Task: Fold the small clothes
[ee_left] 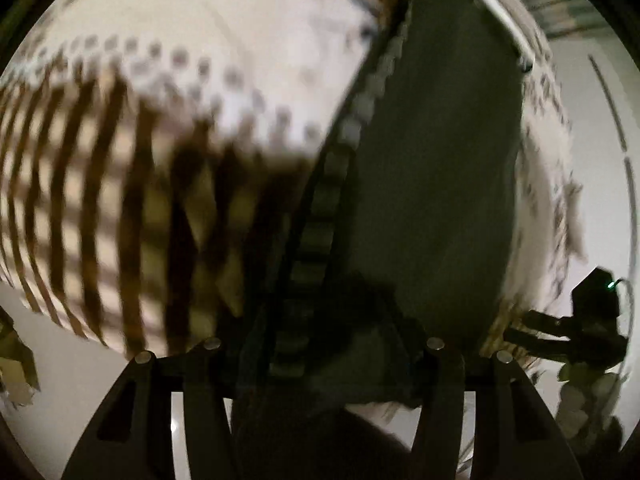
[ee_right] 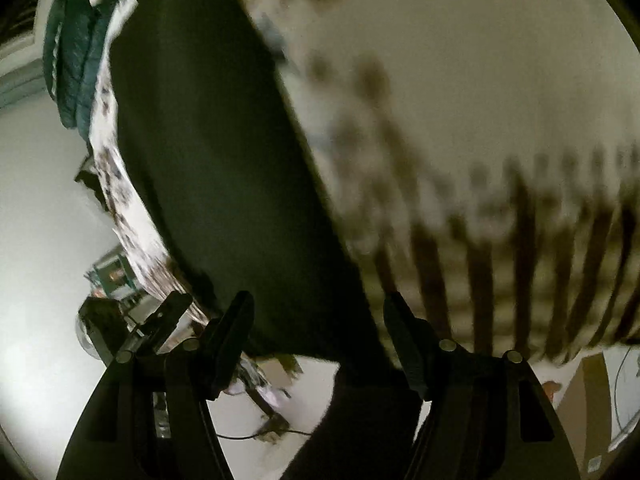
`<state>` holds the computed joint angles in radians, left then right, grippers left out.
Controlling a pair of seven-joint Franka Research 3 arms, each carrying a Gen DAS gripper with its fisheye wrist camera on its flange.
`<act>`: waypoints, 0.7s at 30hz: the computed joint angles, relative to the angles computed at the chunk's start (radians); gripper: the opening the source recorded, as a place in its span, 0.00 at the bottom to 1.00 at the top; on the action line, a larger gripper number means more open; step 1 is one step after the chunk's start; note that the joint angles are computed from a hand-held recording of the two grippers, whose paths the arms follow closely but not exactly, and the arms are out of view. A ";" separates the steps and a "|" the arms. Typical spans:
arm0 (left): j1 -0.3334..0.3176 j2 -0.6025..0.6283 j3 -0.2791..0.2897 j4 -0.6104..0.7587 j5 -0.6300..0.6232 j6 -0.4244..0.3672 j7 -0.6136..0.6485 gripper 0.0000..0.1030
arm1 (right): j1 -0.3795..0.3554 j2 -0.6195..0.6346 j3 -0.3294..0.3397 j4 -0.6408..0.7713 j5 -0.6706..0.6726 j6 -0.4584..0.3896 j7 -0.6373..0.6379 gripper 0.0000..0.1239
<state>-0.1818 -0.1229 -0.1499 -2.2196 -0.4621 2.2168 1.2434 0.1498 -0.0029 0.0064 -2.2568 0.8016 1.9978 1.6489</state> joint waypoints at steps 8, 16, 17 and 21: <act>-0.053 -0.106 -0.010 -0.110 0.047 0.175 -0.054 0.08 | 0.087 -0.061 0.055 -0.144 0.069 0.184 0.011 0.34; -0.078 -0.166 0.040 -0.176 0.003 0.186 0.011 0.07 | 0.152 -0.185 0.074 -0.225 -0.058 0.242 0.087 0.04; -0.084 -0.143 0.056 -0.177 -0.029 0.173 0.044 0.08 | 0.155 -0.183 0.068 -0.232 -0.046 0.237 0.090 0.04; -0.082 -0.137 0.087 -0.213 -0.216 0.181 0.143 0.25 | 0.145 -0.139 0.031 -0.226 0.044 0.180 0.040 0.17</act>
